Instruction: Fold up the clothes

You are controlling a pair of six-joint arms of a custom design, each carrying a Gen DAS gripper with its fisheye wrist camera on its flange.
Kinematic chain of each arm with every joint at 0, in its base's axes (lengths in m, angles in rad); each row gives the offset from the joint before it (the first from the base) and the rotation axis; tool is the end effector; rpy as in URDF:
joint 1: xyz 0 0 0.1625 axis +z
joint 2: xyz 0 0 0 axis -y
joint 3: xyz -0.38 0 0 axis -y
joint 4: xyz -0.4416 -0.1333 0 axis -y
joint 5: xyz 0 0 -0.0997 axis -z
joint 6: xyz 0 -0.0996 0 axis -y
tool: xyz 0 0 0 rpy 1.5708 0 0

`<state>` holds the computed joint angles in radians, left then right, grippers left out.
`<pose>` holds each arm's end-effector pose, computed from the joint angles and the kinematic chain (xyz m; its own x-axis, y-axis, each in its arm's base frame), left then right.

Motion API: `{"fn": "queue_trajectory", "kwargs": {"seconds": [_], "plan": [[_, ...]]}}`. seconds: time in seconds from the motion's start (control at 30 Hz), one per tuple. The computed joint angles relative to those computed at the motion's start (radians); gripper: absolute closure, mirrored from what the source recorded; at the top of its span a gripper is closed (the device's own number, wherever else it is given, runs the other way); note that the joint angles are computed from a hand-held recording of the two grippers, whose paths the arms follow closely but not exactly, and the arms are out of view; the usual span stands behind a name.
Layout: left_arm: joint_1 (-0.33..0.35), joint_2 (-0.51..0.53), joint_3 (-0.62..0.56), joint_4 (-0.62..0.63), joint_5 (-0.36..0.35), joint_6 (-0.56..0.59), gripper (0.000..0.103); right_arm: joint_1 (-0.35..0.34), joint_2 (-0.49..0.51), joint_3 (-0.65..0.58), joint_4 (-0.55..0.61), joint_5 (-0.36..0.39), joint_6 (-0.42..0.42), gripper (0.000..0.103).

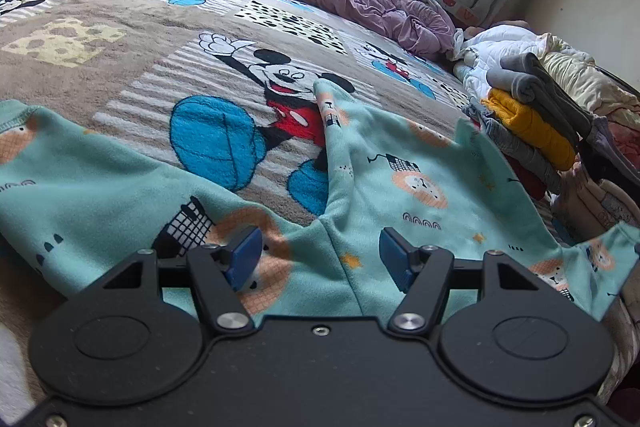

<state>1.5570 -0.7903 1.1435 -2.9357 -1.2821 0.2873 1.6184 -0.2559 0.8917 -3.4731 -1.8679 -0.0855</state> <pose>0.1504 -0.8177 0.3136 -0.9204 -0.0685 -0.3850 0.2796 0.5733 -0.7702 0.1442 -0.8378 0.0630 -0.9636 0.2071 0.1689 -0.0969 0.3181 -0.9431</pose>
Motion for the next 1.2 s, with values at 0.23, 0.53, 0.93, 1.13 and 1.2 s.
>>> {"fn": "queue_trajectory", "kwargs": {"seconds": [0.23,0.53,0.93,1.13,1.2], "plan": [[-0.006,0.004,0.005,-0.013,0.022,0.031,0.039,-0.042,-0.065,0.155,-0.078,-0.026,0.099,0.096],[-0.007,0.002,0.027,-0.044,0.033,0.076,0.039,-0.074,-0.078,0.212,-0.044,-0.075,0.184,0.096],[-0.063,-0.066,0.135,-0.151,0.042,0.158,0.038,-0.074,-0.119,0.303,-0.166,-0.115,0.135,0.084],[-0.116,-0.115,0.263,-0.173,0.012,0.292,0.038,-0.057,-0.115,0.362,-0.294,-0.007,-0.126,0.078],[-0.132,-0.127,0.308,-0.171,0.006,0.361,0.038,-0.053,-0.110,0.377,-0.299,0.059,-0.206,0.074]]}}
